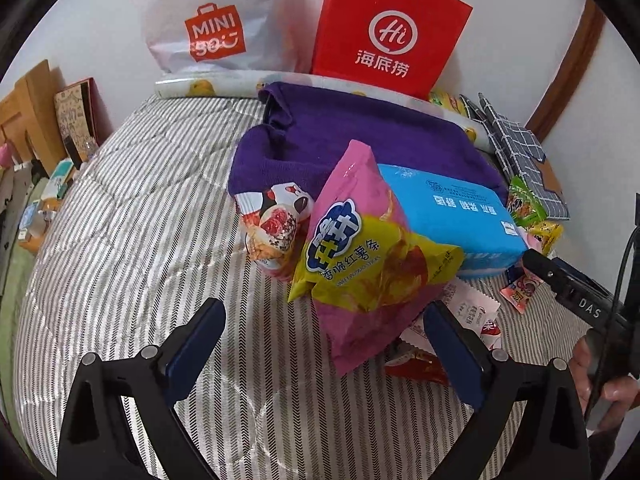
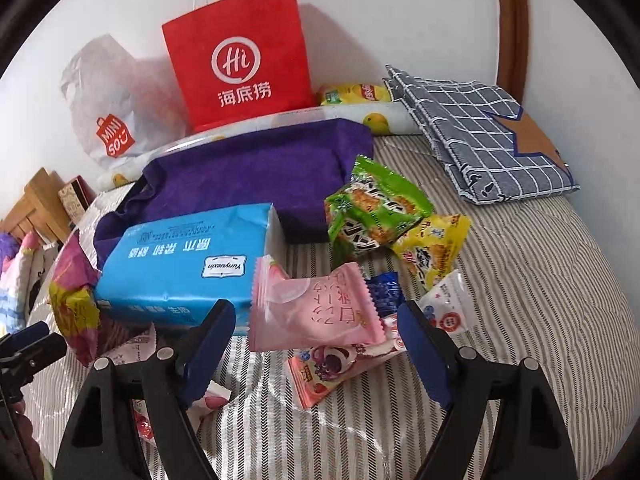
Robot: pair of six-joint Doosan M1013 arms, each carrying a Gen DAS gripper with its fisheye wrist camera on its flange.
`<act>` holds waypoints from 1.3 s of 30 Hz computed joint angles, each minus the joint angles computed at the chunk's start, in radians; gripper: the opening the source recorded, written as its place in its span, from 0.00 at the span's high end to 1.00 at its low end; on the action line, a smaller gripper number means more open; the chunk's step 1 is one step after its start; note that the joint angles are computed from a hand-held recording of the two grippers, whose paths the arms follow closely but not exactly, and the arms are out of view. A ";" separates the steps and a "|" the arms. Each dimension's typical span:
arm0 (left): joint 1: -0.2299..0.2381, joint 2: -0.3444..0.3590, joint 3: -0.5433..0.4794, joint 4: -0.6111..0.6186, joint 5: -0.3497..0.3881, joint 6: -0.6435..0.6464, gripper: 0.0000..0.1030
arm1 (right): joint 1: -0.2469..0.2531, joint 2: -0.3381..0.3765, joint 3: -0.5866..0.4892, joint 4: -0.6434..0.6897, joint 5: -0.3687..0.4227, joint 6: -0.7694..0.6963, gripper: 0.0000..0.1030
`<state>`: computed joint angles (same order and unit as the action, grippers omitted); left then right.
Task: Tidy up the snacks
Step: 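Move the left gripper to the pink chips bag while the right approaches the pink pastry packet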
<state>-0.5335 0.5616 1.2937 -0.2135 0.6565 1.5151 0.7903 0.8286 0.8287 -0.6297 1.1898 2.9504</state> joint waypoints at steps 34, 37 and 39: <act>0.002 0.008 -0.004 0.005 0.034 -0.013 0.04 | 0.001 -0.047 0.087 -0.013 -0.101 0.037 0.53; 0.003 0.003 0.002 0.009 0.029 -0.023 0.04 | 0.004 -0.052 0.095 -0.020 -0.107 0.047 0.58; 0.004 0.001 0.004 0.012 0.027 -0.029 0.04 | 0.007 -0.052 0.094 -0.027 -0.102 0.046 0.62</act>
